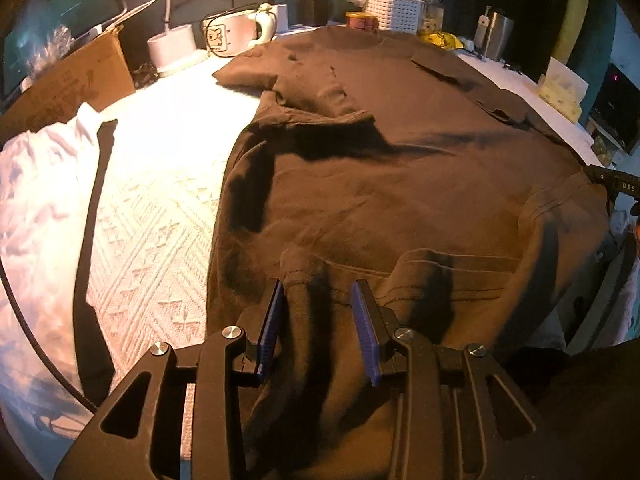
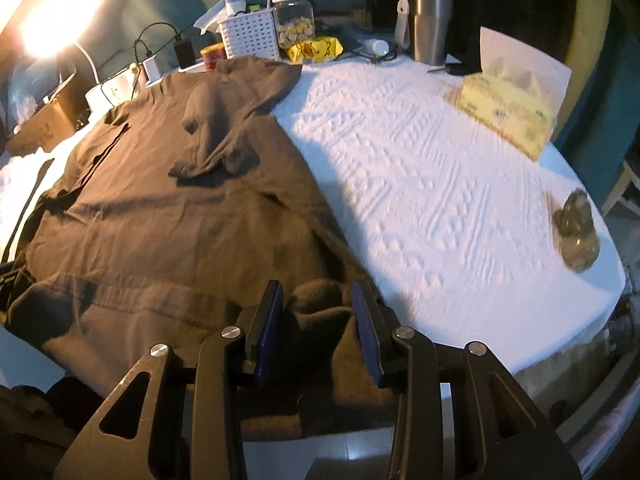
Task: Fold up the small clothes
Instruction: 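Close the left tool on the side edge and lift it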
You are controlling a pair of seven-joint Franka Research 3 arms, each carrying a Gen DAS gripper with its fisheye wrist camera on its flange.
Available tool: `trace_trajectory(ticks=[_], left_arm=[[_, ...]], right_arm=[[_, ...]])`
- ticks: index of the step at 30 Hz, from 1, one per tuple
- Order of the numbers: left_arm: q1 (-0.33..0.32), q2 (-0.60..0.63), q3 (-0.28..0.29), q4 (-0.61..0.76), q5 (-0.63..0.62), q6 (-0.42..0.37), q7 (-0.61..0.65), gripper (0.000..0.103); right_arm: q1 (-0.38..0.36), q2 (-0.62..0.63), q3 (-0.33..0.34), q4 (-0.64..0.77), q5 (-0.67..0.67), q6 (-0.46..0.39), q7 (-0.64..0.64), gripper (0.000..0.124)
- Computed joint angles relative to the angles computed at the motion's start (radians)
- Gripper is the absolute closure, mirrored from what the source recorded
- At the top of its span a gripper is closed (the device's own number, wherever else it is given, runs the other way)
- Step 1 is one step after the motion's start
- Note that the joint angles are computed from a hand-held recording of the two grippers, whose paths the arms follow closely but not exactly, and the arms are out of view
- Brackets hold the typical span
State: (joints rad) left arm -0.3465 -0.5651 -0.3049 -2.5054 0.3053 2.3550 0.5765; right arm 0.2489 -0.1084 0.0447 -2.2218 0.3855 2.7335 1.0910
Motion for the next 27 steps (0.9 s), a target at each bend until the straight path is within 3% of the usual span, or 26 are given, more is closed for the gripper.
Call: trace_trajectory(ticks=[8,12,18,19,21,27], left_arm=[[0.0,-0.001,-0.013,-0.008,0.029,0.02,-0.004,0.07],[-0.007,0.003,-0.012,-0.012,0.028,0.044,-0.003,0.087],[-0.001,0.004,-0.028,-0.011,0.052,0.047,-0.036,0.093],[0.0,0.003,-0.03,-0.011,0.054,0.047,-0.043,0.095],[0.002,0.0,-0.035,-0.011,0.062,0.045,-0.056,0.097],[0.025,-0.041,-0.055,-0.004,0.125,0.044,-0.094,0.098]], right_arm=[[-0.01,-0.046,-0.015,-0.048,0.015,-0.028,-0.002,0.086],[-0.018,-0.032,-0.006,-0.026,-0.019,-0.038,0.033,0.085],[-0.003,-0.01,-0.017,-0.01,0.061,-0.032,-0.03,0.086],[-0.003,-0.012,-0.017,-0.014,0.068,-0.029,-0.04,0.091],[0.002,-0.02,-0.022,-0.016,0.101,-0.037,-0.076,0.112],[0.018,-0.071,-0.025,-0.045,0.159,0.037,-0.121,0.113]])
